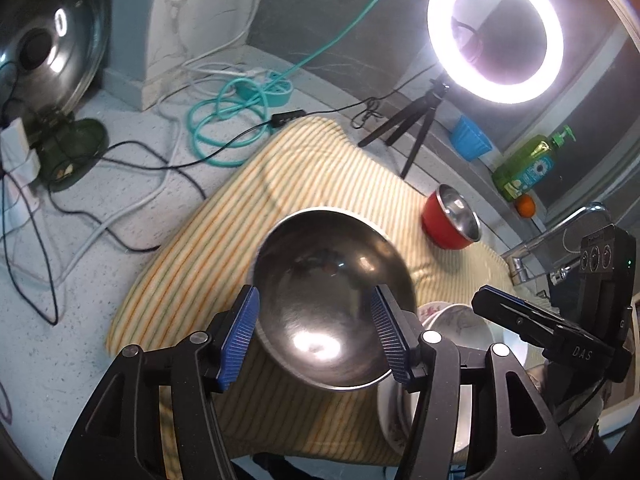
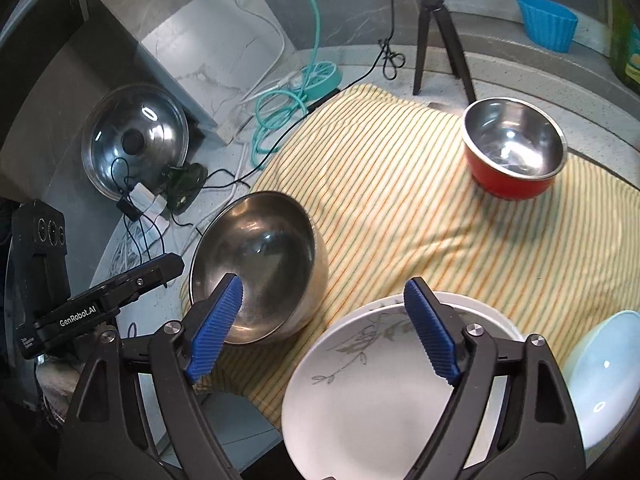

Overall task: Organize plates and bowls
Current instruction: 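Open both grippers to release the large steel bowl, then move both grippers to the red steel bowl and grasp its rim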

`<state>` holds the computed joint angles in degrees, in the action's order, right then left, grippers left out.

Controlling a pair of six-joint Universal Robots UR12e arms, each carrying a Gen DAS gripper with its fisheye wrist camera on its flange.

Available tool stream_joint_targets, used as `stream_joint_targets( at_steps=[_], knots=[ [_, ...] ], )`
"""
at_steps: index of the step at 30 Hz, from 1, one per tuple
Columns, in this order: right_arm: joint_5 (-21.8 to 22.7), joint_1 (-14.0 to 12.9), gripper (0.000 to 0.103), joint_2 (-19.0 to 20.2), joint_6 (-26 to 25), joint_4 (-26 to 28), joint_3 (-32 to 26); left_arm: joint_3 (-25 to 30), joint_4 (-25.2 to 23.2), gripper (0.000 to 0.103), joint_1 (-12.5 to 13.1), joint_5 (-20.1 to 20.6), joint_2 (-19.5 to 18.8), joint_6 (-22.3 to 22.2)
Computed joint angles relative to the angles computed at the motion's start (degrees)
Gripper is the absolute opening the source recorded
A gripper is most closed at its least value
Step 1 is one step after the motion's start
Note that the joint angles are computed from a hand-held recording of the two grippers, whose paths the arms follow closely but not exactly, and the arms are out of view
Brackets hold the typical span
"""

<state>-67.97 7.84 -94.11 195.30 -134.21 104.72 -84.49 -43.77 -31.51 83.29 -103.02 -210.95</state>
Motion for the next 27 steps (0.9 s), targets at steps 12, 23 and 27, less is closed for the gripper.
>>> stream_joint_targets(
  at_steps=[12,23,27],
  knots=[
    [-2.27,-7.13,0.086,-3.3,5.17,-2.21,1.82,7.59,2.09,0.058,-0.94,-5.96,-5.29,3.56],
    [2.59,-13.2,0.086,-1.36,10.38,-2.43,3.21,19.16,-4.25,0.054,-1.56,-12.43,-13.86,5.27],
    [4.83,-14.52,0.084,-0.11,11.37,-1.99,3.07,24.45,-7.67,0.053,-2.07,-13.64,-17.5,6.34]
  ],
)
